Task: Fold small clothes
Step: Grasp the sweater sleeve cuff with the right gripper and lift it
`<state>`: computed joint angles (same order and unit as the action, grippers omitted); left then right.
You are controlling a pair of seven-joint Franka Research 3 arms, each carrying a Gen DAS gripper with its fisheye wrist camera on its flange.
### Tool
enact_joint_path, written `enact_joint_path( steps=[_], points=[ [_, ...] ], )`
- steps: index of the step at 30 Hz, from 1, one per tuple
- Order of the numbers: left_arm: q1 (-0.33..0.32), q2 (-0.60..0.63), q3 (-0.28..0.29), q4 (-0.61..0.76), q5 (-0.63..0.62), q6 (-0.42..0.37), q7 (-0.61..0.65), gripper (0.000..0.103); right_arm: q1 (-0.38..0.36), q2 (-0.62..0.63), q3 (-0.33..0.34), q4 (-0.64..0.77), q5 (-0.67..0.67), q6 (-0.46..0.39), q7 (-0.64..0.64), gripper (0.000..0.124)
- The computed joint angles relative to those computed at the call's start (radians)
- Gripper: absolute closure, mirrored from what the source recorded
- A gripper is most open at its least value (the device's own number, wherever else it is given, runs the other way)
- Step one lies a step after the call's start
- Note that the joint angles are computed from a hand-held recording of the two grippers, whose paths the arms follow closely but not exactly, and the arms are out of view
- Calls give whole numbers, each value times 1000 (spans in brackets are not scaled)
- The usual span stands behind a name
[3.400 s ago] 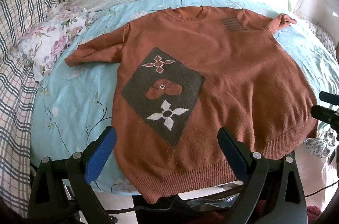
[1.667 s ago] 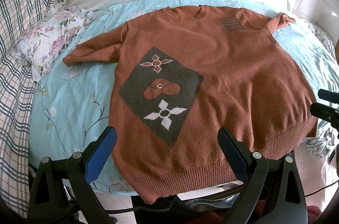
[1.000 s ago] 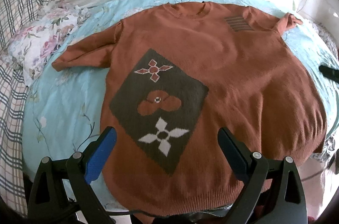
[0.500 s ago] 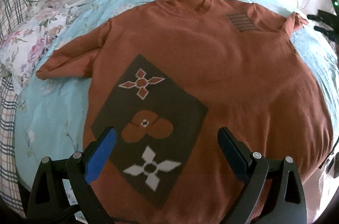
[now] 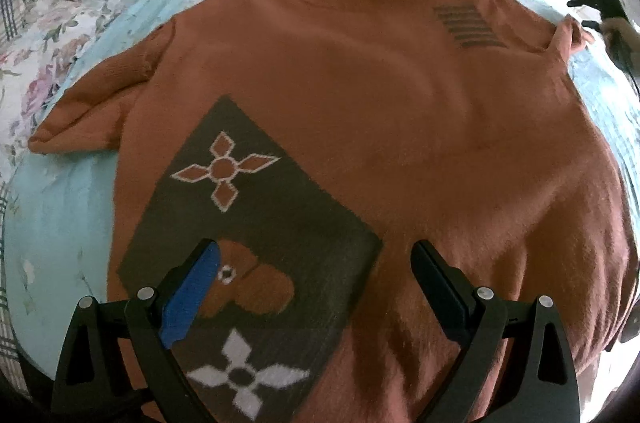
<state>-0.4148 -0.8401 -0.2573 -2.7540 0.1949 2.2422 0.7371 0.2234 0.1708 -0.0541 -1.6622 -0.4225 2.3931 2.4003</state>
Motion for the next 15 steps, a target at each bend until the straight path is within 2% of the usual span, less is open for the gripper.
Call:
enact_joint_path(
  steps=[1,2,3,4,5,7,10,12,15],
  points=[
    [-1,8,2,2,-1,2,4,6,4,20,-2,20,-15,-37,-5,74],
    [1,19,5,5,-2,9,6,6,2,25,-4,17,-12,-38,-13,81],
    [2,25,7,7,-3,14,8,6,3,10,-7,-12,-25,-6,-5,86],
    [3,30,6,10,-5,19,6,6,-1,-12,-6,-46,-20,38,-4,104],
    [4,30,7,9,-5,25,6,6,-10,-39,1,-88,12,92,-20,113],
    [7,23,9,3,-2,33,7,6,-20,-83,13,-154,46,180,-48,114],
    [8,8,9,-9,1,44,9,6,-28,-157,54,-257,213,317,-191,115],
    [4,-5,2,-14,1,46,2,6,-9,-199,85,-306,319,375,-302,115],
    [-6,-37,-1,-24,-2,44,-8,6,44,-234,131,-336,483,401,-444,115]
  ],
)
